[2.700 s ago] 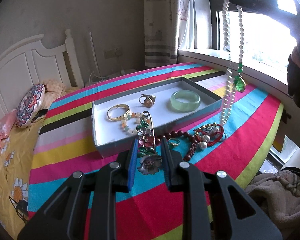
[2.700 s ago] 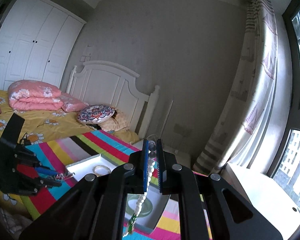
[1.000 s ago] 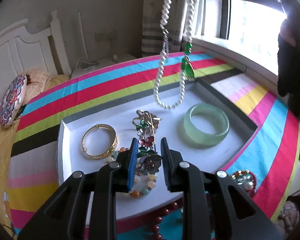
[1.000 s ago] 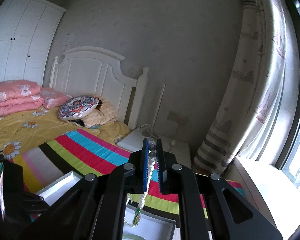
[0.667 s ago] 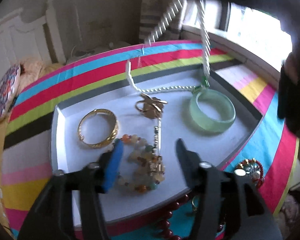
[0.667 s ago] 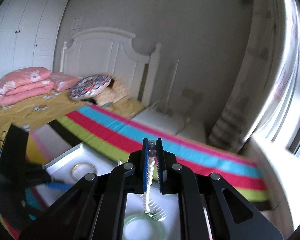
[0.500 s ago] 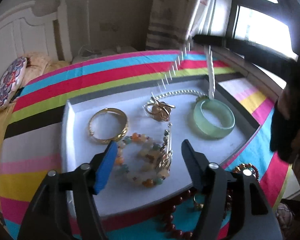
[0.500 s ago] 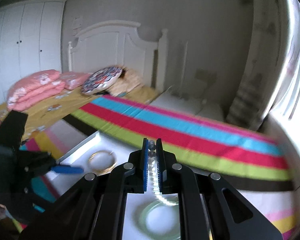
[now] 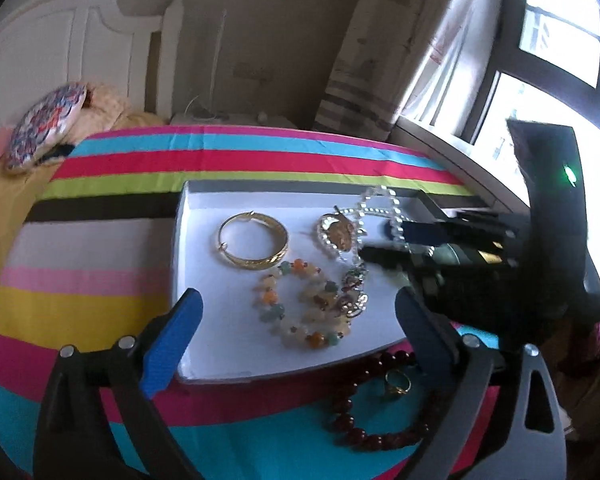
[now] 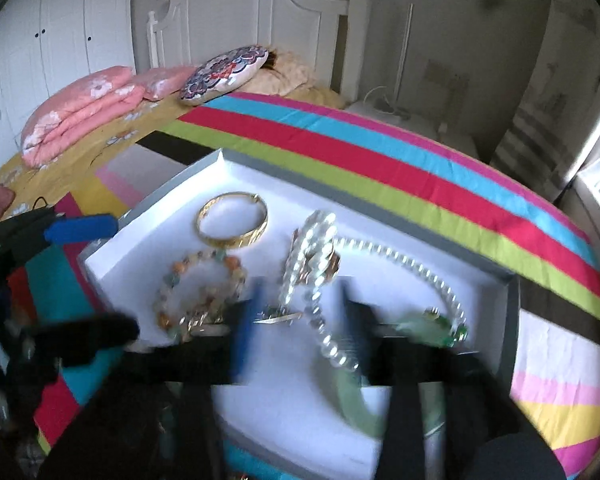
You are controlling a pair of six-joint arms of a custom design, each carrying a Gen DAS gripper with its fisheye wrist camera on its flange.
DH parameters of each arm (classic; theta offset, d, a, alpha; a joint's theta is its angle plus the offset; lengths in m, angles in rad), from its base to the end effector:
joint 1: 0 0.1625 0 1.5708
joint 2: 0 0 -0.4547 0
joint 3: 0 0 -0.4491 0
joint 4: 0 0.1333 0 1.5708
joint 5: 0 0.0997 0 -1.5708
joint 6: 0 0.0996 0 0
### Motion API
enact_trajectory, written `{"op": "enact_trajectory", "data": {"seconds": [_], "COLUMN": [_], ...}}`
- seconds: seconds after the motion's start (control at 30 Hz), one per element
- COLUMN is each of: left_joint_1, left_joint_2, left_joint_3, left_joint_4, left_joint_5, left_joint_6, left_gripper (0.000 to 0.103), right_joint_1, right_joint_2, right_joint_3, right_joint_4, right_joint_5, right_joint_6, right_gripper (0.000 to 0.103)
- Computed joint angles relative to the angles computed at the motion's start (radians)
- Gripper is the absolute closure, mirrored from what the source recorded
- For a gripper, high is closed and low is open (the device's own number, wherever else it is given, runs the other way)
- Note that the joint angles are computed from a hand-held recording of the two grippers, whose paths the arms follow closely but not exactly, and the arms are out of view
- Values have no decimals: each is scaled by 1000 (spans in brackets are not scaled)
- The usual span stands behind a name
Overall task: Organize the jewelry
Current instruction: 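Release the brooch with the left tool while the right tool lowers the pearl necklace into the tray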
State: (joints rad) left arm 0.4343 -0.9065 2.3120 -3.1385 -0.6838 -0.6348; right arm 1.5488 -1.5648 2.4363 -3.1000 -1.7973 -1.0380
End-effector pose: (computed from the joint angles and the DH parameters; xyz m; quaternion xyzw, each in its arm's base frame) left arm -0.3312 -0.3857 0.0315 0.1898 0.8807 -0.3775 0.2140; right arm 0.1014 -0.4324 0.2576 0.4255 -0.8394 0.2228 0.2545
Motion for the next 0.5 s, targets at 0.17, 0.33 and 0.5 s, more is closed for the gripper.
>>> {"op": "enact_trajectory", "data": {"seconds": [0.17, 0.33, 0.5], "left_joint_1": [-26, -98, -154], "left_joint_2": [-17, -27, -26], "left_joint_3": [54, 110, 147], "left_joint_4": [-84, -79, -82], "left_joint_5": [23, 77, 125], "left_joint_6": [-51, -142, -185], "left_gripper": [3, 3, 3], "right_joint_1": [-50, -149, -278], "right_joint_2": [-134, -339, -486], "right_joint_3": [45, 107, 182], "right_joint_4": [84, 216, 241], "right_joint_5": [98, 210, 256], "right_joint_6": [-35, -116, -204], "right_gripper": [32, 31, 31]}}
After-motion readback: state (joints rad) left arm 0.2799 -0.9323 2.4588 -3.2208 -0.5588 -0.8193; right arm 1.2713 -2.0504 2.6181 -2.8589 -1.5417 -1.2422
